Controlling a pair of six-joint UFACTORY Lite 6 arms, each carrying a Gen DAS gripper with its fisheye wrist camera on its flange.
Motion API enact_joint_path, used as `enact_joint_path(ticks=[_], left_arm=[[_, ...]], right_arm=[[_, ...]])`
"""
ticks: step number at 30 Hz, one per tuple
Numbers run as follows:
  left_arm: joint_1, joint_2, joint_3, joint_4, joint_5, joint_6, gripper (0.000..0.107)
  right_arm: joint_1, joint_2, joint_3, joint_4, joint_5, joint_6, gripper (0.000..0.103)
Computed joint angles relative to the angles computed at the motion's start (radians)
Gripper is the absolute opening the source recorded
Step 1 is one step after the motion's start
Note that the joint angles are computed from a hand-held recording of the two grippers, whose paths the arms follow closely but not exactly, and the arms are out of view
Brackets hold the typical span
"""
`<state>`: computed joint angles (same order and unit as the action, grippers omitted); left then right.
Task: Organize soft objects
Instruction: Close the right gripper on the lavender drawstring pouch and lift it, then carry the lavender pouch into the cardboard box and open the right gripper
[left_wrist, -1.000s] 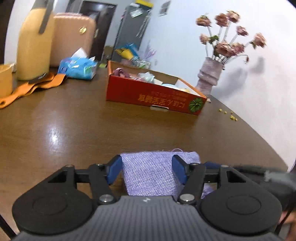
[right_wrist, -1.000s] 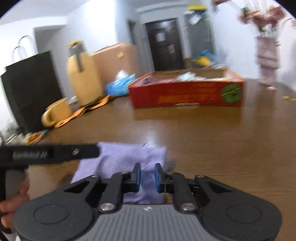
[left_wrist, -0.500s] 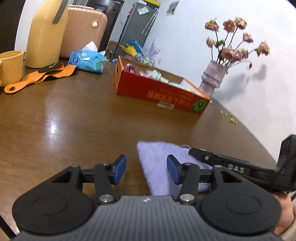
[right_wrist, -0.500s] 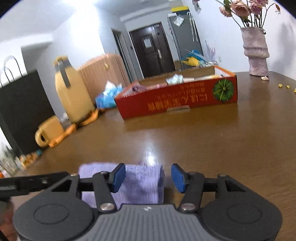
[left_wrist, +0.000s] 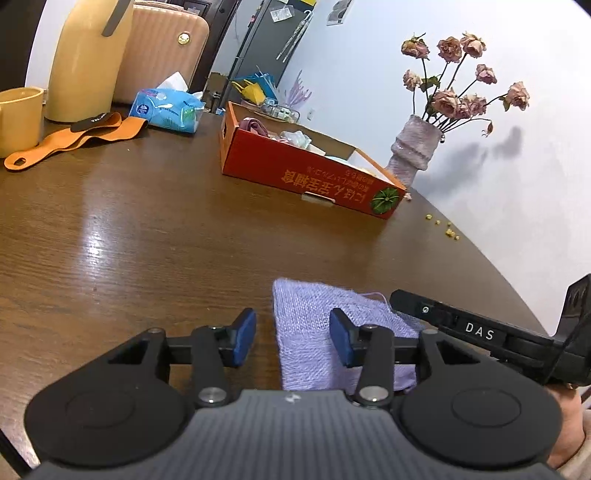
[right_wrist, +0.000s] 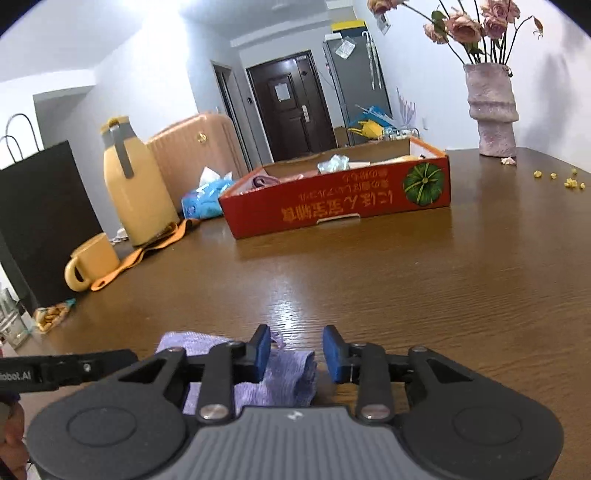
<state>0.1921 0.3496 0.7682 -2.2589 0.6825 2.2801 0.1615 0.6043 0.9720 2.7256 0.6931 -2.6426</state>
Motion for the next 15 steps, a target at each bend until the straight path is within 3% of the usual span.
enact_joint_path(ticks=[4,6,8,11,15], left_arm=[[-0.016,0.012,-0.005,0.0,-0.005,0.012,0.05],[-0.035,0.027,0.001,-0.011,-0.028,0.018,0.047],[-0.04,0.042,0.008,0.006,-0.023,0.012,0.031],[-0.047,0.043,0.004,0.002,-0.021,0.031,0.018],[-0.05,0.053,0.011,0.003,-0.026,0.035,0.01]], right_arm=[[0.01,-0.027,-0.06,0.021,0.043,-0.028,0.049],[0.029,-0.02,-0.07,0.053,0.044,-0.072,0.05],[0.044,0.003,-0.06,0.074,0.028,-0.089,0.049],[0.062,0.014,-0.061,0.121,0.035,-0.148,0.041],[0.096,0.013,-0.07,0.194,0.035,-0.255,0.031]])
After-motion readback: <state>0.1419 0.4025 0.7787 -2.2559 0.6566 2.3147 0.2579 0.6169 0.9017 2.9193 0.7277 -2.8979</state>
